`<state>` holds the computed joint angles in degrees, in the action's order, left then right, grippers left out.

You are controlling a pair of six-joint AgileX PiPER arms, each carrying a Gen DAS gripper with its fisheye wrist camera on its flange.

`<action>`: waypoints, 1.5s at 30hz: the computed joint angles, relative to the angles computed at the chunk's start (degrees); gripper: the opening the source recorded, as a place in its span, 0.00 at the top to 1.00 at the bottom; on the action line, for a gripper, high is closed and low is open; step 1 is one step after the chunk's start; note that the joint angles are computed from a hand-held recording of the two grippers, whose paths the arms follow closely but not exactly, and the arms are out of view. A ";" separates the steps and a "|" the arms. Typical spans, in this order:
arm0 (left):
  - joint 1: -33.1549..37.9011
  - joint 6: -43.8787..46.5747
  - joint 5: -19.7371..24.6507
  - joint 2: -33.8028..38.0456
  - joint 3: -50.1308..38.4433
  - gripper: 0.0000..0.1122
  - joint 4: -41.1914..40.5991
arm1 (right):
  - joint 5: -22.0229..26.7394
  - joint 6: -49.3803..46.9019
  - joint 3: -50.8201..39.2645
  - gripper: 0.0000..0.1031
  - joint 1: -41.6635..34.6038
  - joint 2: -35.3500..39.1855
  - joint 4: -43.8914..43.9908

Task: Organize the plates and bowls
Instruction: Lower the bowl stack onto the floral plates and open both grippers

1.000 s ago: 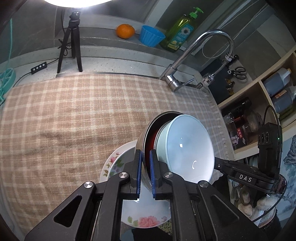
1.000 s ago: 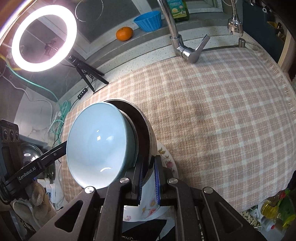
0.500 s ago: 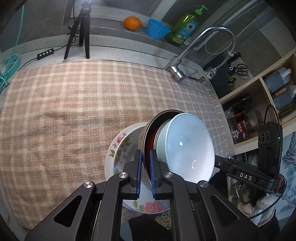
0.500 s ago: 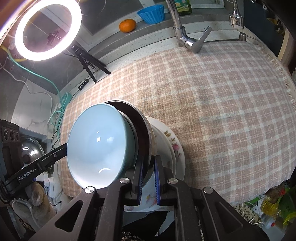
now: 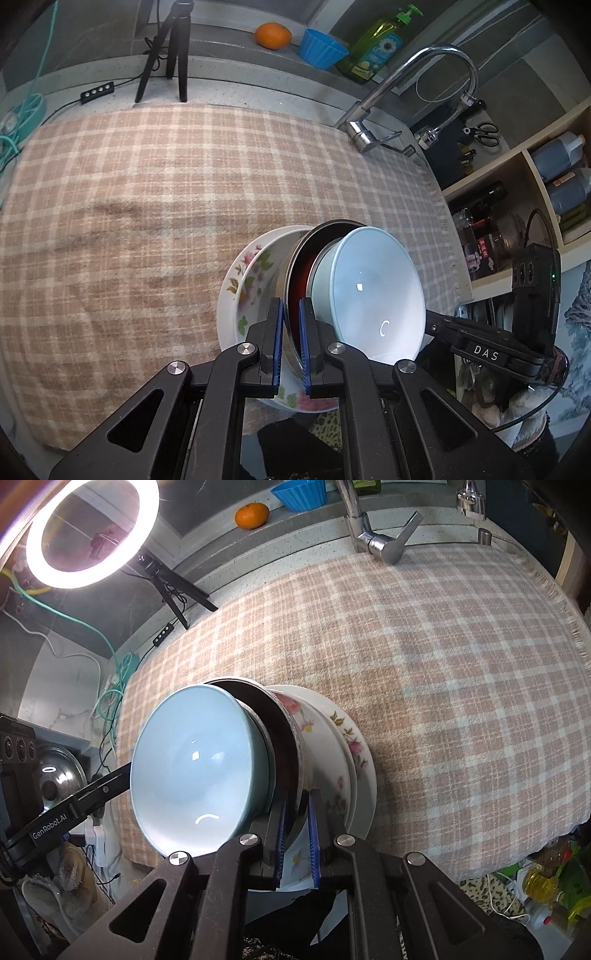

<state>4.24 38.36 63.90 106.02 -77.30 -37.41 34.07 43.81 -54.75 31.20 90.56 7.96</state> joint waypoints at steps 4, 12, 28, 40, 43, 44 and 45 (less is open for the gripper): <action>-0.02 -0.15 -0.16 0.17 0.31 0.94 0.08 | 0.00 -0.32 0.02 0.90 -0.07 0.16 0.00; -0.12 -0.08 -0.62 -0.09 0.99 0.94 0.10 | -0.21 -0.25 0.18 0.90 0.03 0.13 0.00; -0.12 -0.12 -0.56 -0.08 1.03 0.94 0.21 | -0.27 -0.31 0.01 0.88 0.46 -0.03 -0.58; 0.60 0.04 -2.63 -2.35 2.69 0.93 1.64 | -0.31 0.32 0.08 0.88 1.21 -0.15 -2.28; 0.96 0.54 -3.31 -3.33 3.53 0.93 1.87 | 0.22 1.72 -0.07 0.88 1.72 -0.82 -4.32; 1.01 0.53 -3.50 -3.58 3.70 0.93 1.97 | 0.31 2.05 -0.12 0.88 1.89 -1.17 -5.00; 1.13 0.67 -3.56 -3.86 3.89 0.93 1.94 | 0.74 2.60 -0.55 0.88 2.09 -1.42 -5.87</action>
